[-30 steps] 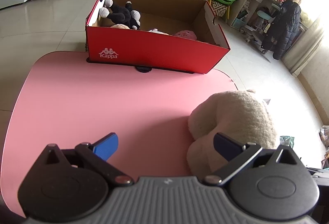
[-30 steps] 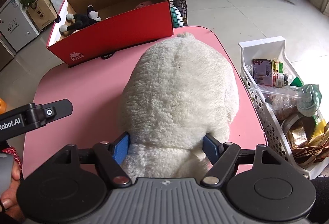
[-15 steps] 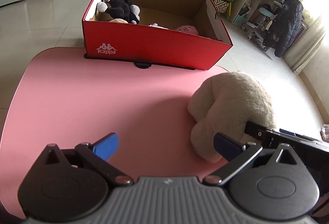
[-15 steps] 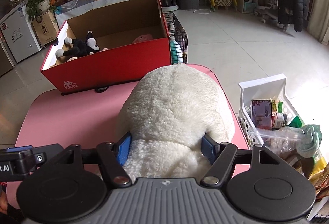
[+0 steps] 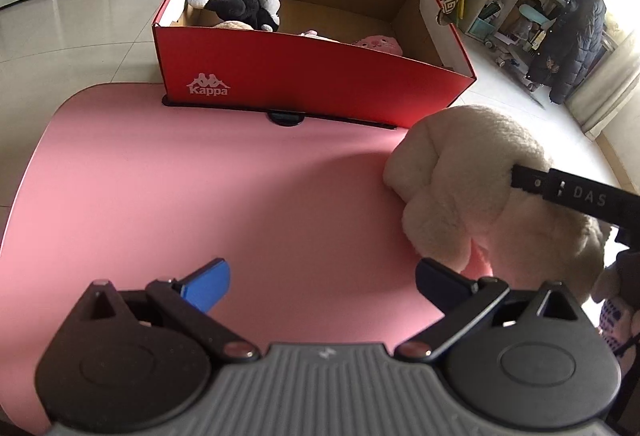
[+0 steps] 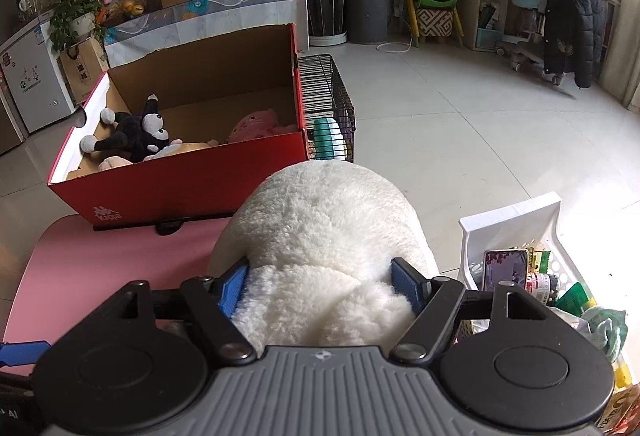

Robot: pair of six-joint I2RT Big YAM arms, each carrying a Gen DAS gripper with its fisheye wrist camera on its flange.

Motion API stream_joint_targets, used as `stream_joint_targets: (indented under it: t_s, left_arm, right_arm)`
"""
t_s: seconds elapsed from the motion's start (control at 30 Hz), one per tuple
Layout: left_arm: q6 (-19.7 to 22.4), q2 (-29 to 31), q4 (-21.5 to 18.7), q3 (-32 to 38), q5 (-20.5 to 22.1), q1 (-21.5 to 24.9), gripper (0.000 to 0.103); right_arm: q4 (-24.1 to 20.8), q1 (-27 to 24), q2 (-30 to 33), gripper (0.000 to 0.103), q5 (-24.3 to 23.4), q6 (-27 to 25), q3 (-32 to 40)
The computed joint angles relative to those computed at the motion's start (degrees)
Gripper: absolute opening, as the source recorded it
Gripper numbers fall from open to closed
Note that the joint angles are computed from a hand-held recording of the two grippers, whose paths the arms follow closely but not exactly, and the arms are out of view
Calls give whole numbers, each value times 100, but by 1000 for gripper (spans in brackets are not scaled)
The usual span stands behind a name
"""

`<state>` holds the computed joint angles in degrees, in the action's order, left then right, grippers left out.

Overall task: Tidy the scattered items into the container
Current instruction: 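Hold the white polar bear raised beside the shoebox with the right tool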

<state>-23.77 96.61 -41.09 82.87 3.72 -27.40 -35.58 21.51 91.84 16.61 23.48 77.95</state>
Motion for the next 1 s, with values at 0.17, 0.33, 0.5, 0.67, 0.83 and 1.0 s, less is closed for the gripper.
stream_joint_targets:
  t_s: [0.17, 0.33, 0.5, 0.67, 0.83, 1.0]
  left_arm:
    - [-12, 43, -141, 59, -52, 17, 103]
    - [-33, -8, -157, 13, -3, 57, 103]
    - [-35, -30, -137, 5, 7, 87, 103]
    - [-33, 33, -215, 86, -42, 88, 103]
    - [67, 133, -272, 276, -52, 57, 103]
    - [182, 232, -316, 441, -94, 4, 103]
  right_arm:
    - [-389, -20, 30, 83, -78, 162, 88]
    - [-787, 55, 113, 83, 251, -467, 340]
    - [-1191, 53, 242, 83, 393, -820, 632]
    - [-1551, 5, 342, 83, 304, -92, 859]
    - [-1795, 79, 394, 83, 115, 270, 1016]
    - [-1820, 132, 396, 83, 218, 178, 1018]
